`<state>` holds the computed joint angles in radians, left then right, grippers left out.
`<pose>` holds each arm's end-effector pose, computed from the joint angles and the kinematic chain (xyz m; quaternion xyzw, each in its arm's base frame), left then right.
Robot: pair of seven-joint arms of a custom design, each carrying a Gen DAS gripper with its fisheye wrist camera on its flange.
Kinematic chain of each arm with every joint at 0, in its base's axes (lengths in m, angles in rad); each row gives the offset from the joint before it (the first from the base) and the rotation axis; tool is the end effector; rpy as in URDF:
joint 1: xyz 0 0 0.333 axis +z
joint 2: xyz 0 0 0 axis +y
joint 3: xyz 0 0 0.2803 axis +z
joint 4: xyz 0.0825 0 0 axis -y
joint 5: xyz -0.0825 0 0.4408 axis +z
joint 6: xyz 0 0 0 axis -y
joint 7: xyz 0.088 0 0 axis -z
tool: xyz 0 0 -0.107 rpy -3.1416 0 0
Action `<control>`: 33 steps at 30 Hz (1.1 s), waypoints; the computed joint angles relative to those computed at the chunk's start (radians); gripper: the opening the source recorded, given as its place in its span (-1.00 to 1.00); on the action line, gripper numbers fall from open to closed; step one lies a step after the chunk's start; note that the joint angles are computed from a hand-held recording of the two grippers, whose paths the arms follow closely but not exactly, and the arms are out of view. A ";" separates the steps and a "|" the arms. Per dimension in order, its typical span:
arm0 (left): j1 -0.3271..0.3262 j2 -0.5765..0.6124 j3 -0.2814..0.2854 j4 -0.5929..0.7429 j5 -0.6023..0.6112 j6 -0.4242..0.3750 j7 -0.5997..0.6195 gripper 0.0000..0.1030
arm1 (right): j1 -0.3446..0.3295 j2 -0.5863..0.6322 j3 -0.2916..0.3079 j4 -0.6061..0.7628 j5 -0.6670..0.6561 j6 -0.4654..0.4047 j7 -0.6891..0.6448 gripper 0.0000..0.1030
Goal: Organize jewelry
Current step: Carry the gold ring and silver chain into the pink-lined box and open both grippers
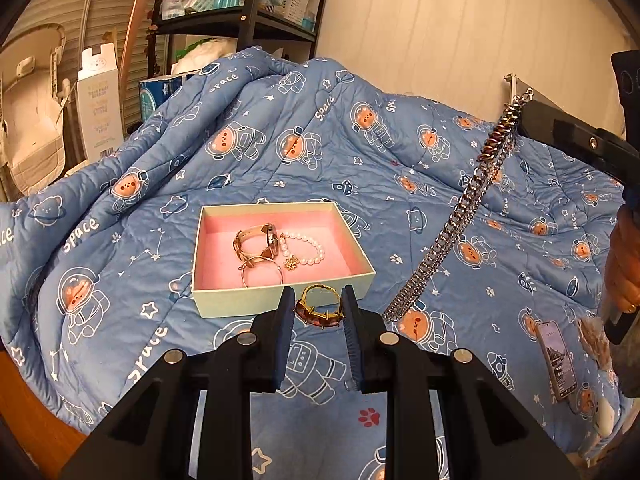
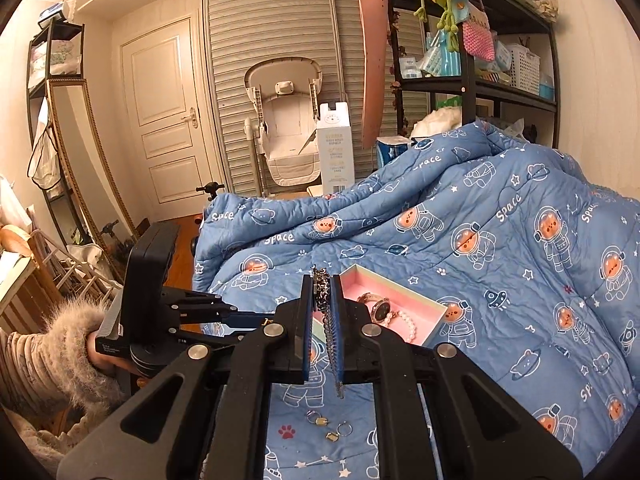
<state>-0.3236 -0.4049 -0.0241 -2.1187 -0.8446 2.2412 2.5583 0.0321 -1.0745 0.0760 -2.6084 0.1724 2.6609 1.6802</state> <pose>0.5043 -0.2076 0.6032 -0.2644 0.8571 -0.4396 0.0464 0.3630 0.0425 0.6700 -0.5664 0.6270 -0.3064 0.4384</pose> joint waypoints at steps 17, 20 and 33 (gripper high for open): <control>0.087 0.342 -0.118 0.378 0.160 -0.089 -0.166 -0.55 | -0.071 0.287 -0.031 0.173 -0.031 0.017 -0.023 -0.83; 0.109 0.418 -0.145 0.460 0.207 -0.132 -0.226 -0.55 | -0.070 0.332 -0.042 0.188 -0.027 0.009 -0.018 -0.83; 0.146 0.614 -0.232 0.664 0.358 -0.278 -0.365 -0.55 | -0.035 0.450 -0.089 0.204 0.026 -0.024 -0.029 -0.83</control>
<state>-0.1773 0.2087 -0.2560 -1.4548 -0.4867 1.9631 2.1934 -0.0029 -0.6250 -0.0130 -2.4045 0.1985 2.6367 1.6509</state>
